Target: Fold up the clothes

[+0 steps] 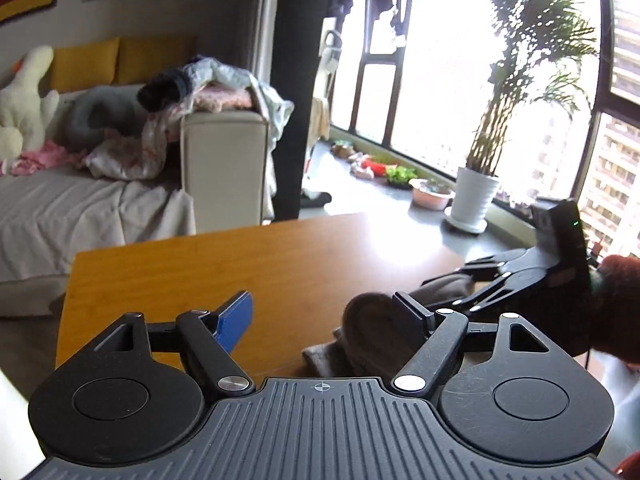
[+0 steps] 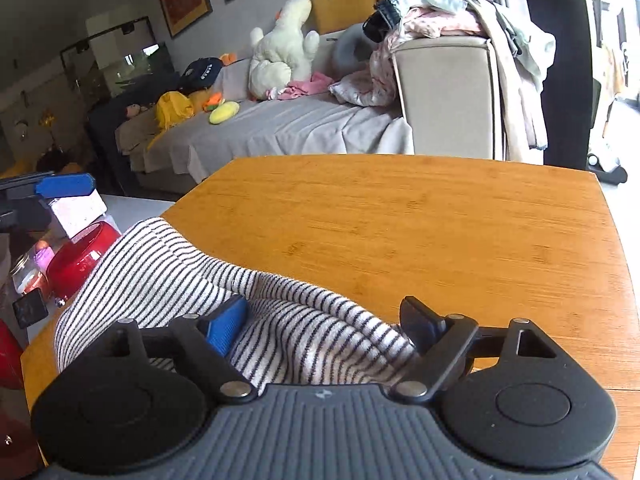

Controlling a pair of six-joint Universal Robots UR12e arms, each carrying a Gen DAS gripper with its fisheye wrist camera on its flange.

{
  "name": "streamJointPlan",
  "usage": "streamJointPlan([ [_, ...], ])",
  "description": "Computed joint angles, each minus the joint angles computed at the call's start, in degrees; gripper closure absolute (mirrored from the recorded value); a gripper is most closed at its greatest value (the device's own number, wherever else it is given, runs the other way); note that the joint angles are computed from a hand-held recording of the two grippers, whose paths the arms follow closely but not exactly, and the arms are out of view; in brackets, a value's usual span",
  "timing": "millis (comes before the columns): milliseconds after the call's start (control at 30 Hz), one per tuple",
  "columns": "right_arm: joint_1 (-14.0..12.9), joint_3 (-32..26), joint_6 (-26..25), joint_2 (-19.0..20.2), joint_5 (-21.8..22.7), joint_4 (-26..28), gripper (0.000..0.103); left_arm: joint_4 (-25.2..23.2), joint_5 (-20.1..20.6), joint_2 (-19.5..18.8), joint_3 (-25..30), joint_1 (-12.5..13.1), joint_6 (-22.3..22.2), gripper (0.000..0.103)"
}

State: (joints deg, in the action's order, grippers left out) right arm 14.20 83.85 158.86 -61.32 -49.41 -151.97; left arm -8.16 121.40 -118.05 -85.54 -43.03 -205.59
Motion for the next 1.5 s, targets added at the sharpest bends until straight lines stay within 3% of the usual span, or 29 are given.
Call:
streamJointPlan([
  [100,0.6,0.8,-2.4,-1.3,-3.1,-1.4,0.02,0.5,-5.5,-1.7,2.8,-0.1,3.9,0.022],
  [200,0.6,2.6,-2.6,-2.8,-5.1,-8.8,0.022,-4.1,-9.2,-4.7,6.6,0.2,6.3,0.024],
  [267,0.4,3.9,-0.8,-3.7,-6.6,-15.6,0.046,-8.6,-9.6,-6.1,8.5,0.6,5.3,0.029],
  [300,0.1,4.3,0.1,-4.1,-5.8,-16.8,0.064,-10.6,-9.6,-6.7,9.1,0.9,4.3,0.029],
  [333,-0.2,4.8,1.0,-4.5,-4.9,-17.9,0.069,-11.0,-10.5,-7.0,9.0,1.6,2.8,0.028],
  [367,-0.6,5.2,1.8,-4.9,-4.0,-18.7,0.069,-10.6,-11.5,-6.9,8.5,2.0,1.4,0.027],
  [433,-0.6,5.4,-0.5,-5.2,-2.2,-15.2,0.068,-9.4,-13.1,-6.7,7.8,2.7,-0.5,0.027],
  [533,1.5,5.9,-6.7,-4.5,-10.4,-10.9,0.067,-9.1,-12.6,-6.7,7.5,2.7,0.1,0.025],
  [633,1.5,7.1,-3.6,-2.9,-10.3,-16.1,0.066,-9.2,-11.6,-6.7,7.4,2.7,0.3,0.026],
  [800,1.8,8.0,-5.1,-3.6,-12.1,-16.8,0.064,-9.9,-11.2,-6.2,7.1,2.4,0.3,0.026],
  [1100,1.6,8.5,-2.6,-3.7,-11.6,-17.3,0.062,-10.3,-9.8,-5.3,6.2,2.3,-0.2,0.021],
  [1167,1.4,8.9,-1.4,-4.0,-11.5,-18.1,0.061,-11.9,-5.8,-5.0,6.2,1.8,-0.8,0.013],
  [1300,0.7,10.1,2.1,-4.9,-10.4,-20.4,0.057,-10.4,-2.7,-2.9,4.6,1.8,-1.7,0.021],
  [1367,0.2,10.9,4.8,-6.0,-10.2,-20.7,0.057,-8.0,-3.7,-2.4,4.4,2.0,0.6,0.02],
  [1467,-0.5,12.1,8.8,-7.7,-10.1,-20.8,0.054,-6.9,-9.0,-3.8,6.7,2.4,6.0,0.018],
  [1500,-1.0,12.8,10.3,-8.7,-9.2,-19.7,0.046,-7.6,-10.6,-4.6,7.7,2.5,7.2,0.018],
])
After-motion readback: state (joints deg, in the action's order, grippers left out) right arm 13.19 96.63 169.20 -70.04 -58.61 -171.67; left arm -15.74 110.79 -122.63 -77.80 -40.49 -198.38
